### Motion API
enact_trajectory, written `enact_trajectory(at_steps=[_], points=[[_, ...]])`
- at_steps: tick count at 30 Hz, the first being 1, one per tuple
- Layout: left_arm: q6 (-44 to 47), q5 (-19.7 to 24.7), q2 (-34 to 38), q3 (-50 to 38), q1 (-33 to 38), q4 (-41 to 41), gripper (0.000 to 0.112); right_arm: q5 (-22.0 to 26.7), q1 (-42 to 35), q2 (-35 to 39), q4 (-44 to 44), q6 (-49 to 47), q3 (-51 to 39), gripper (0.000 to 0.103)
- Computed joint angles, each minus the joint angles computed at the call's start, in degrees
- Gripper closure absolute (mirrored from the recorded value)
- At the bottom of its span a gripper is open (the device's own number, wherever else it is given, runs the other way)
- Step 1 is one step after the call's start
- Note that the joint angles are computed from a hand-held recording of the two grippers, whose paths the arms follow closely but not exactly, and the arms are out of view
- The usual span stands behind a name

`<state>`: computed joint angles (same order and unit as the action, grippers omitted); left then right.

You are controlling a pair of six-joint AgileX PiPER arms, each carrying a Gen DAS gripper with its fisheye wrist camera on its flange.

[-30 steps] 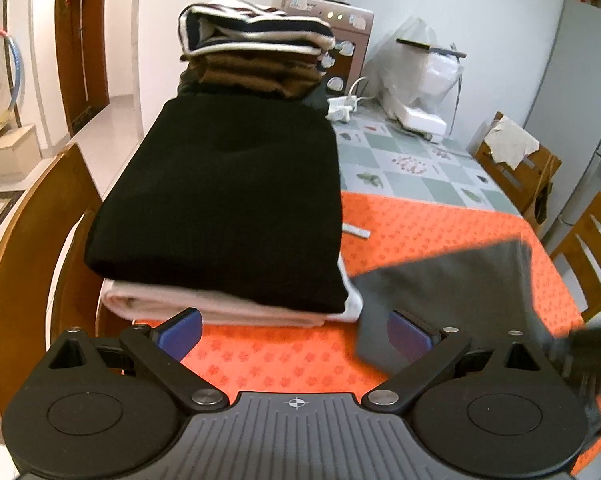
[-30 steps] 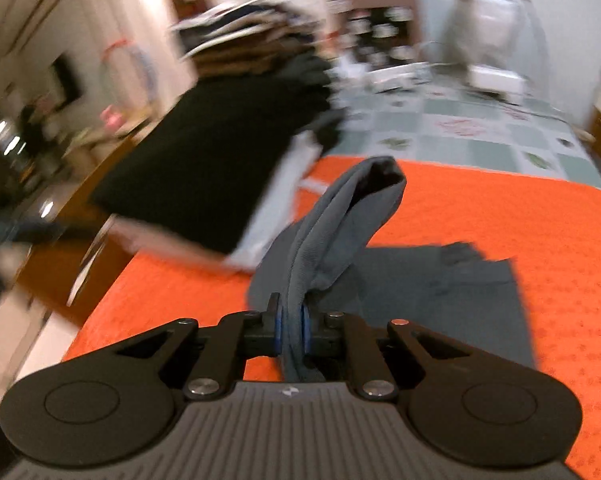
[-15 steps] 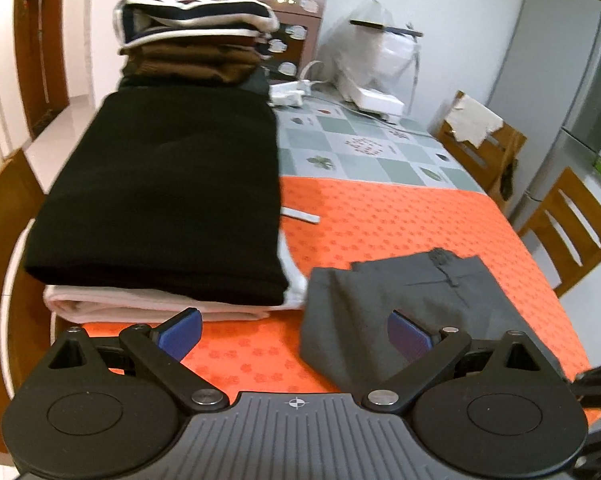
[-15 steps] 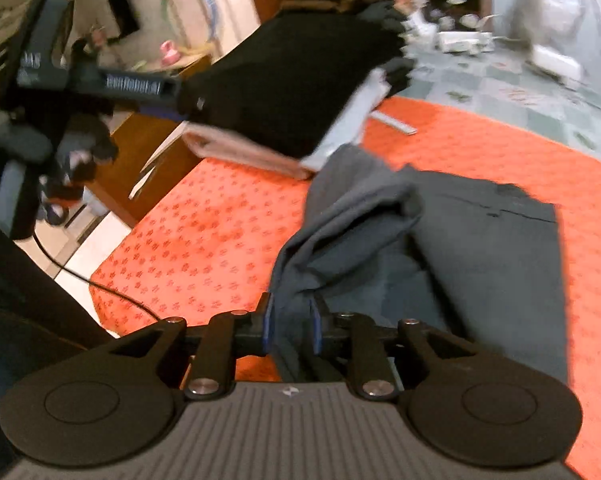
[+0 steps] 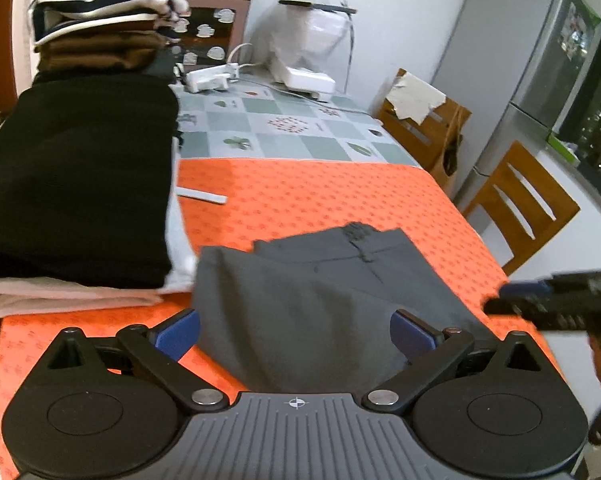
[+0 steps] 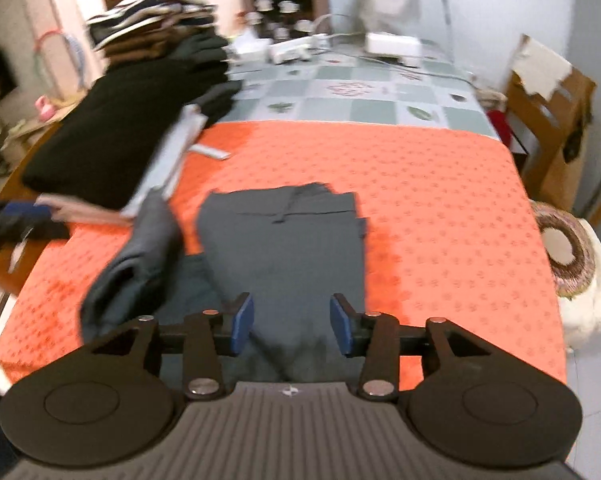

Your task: Fold clothes

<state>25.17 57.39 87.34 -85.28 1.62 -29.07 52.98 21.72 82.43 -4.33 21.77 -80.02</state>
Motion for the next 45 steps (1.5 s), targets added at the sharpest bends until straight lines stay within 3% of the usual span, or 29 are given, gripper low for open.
enact_trajectory(at_steps=[5,9,21,24,26,29,30,33,38,41,43,45], points=[[-8.8,-2.5,-1.7,2.4,-7.2,7.0,0.010,-3.1,-7.8,4.3,9.0,-9.7,-0.7,0.046],[-21.3,-5.4,-1.7,4.7,-13.3,16.8,0.010,-3.5,-12.1,9.4,15.1,-17.8,-3.9,0.043],[-55.3,-9.2,-0.2,10.1,-26.4,42.8,0.013,0.7,-19.4,26.5,30.1,-34.1,-19.3,0.042],[-63.3,-9.6,-0.7,11.4,-29.0,49.0,0.025,2.6,-19.9,30.7,31.8,-35.7,-23.5,0.043],[-68.5,-10.1,-1.7,12.7,-30.3,52.7,0.054,3.6,-20.1,32.4,32.6,-36.9,-25.2,0.046],[-76.7,-8.1,-2.6,13.2,-31.8,56.9,0.085,3.3,-20.2,32.0,33.2,-38.9,-24.5,0.062],[-79.8,-6.4,-2.7,13.2,-32.4,58.9,0.088,2.8,-20.2,31.5,33.5,-39.8,-23.6,0.076],[-86.8,-2.0,-3.6,13.8,-32.8,62.2,0.093,-0.1,-20.5,27.3,36.0,-43.9,-17.9,0.096],[-90.1,2.5,-5.4,16.2,-30.0,61.2,0.095,-5.6,-19.1,19.1,42.4,-54.2,-6.6,0.098],[-91.1,3.0,-7.0,17.9,-28.2,60.1,0.095,-6.8,-17.8,17.5,43.4,-57.0,-3.8,0.092],[-91.6,2.2,-8.3,19.4,-27.2,59.6,0.093,-7.2,-17.5,17.6,43.5,-57.0,-3.4,0.077],[-92.1,1.3,-9.1,20.7,-27.0,59.7,0.089,-7.1,-17.6,18.1,43.8,-56.4,-3.7,0.072]])
